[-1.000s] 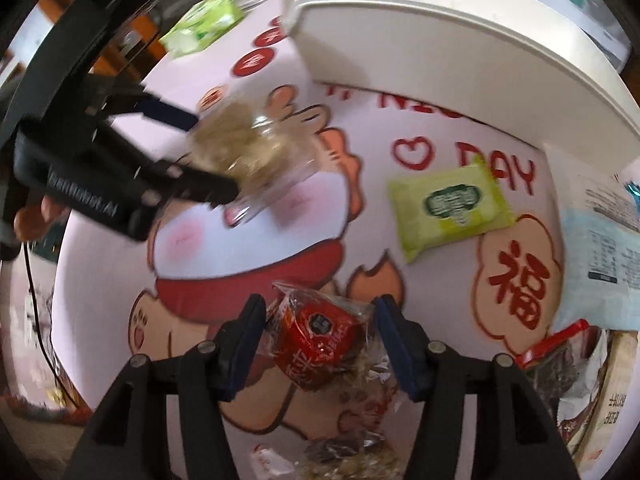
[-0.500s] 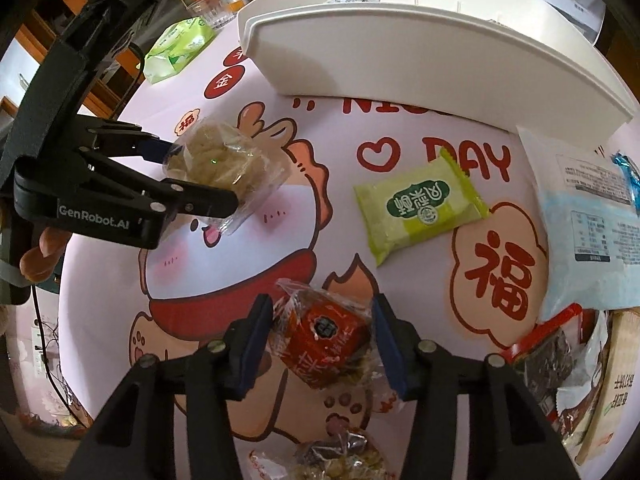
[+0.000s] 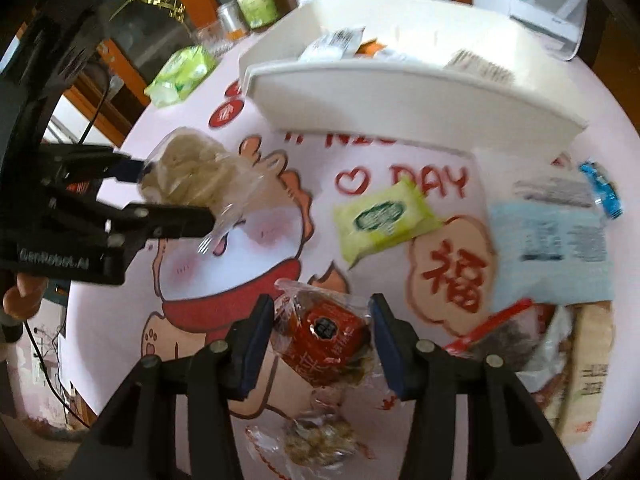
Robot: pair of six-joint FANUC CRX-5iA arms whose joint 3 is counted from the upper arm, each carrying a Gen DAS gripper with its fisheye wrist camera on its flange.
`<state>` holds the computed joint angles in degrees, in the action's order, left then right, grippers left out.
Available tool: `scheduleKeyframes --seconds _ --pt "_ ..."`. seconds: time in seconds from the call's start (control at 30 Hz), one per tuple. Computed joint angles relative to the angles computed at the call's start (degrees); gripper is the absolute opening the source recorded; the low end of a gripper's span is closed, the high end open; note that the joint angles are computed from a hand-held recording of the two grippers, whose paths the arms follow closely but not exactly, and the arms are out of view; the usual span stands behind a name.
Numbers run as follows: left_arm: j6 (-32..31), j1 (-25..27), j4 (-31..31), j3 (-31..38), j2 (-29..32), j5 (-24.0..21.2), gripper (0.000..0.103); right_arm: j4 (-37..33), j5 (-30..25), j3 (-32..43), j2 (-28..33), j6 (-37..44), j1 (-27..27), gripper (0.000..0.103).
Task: Organize snacks
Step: 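Carry both snacks over the white tray and open both tools to drop them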
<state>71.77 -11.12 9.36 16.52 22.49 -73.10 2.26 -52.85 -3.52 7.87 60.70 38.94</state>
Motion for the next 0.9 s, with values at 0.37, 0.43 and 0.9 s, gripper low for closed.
scheduleKeyframes --seconds 0.37,0.43,0.9 --pt "4.6 -2.1 -0.3 6.3 -0.7 -1.1 0.068 4.6 0.8 4.1 -1.0 2.8 -4.6 0.049" --pt "6.0 -2.7 -1.1 7.7 -0.1 -0.7 0.068 5.9 0.9 5.2 -0.7 3.1 -5.4 0.049" --pt "17.9 -4.0 -3.0 25.3 7.9 0.0 0.068 9.5 2.3 15.1 4.7 1.9 -11.7 0.049"
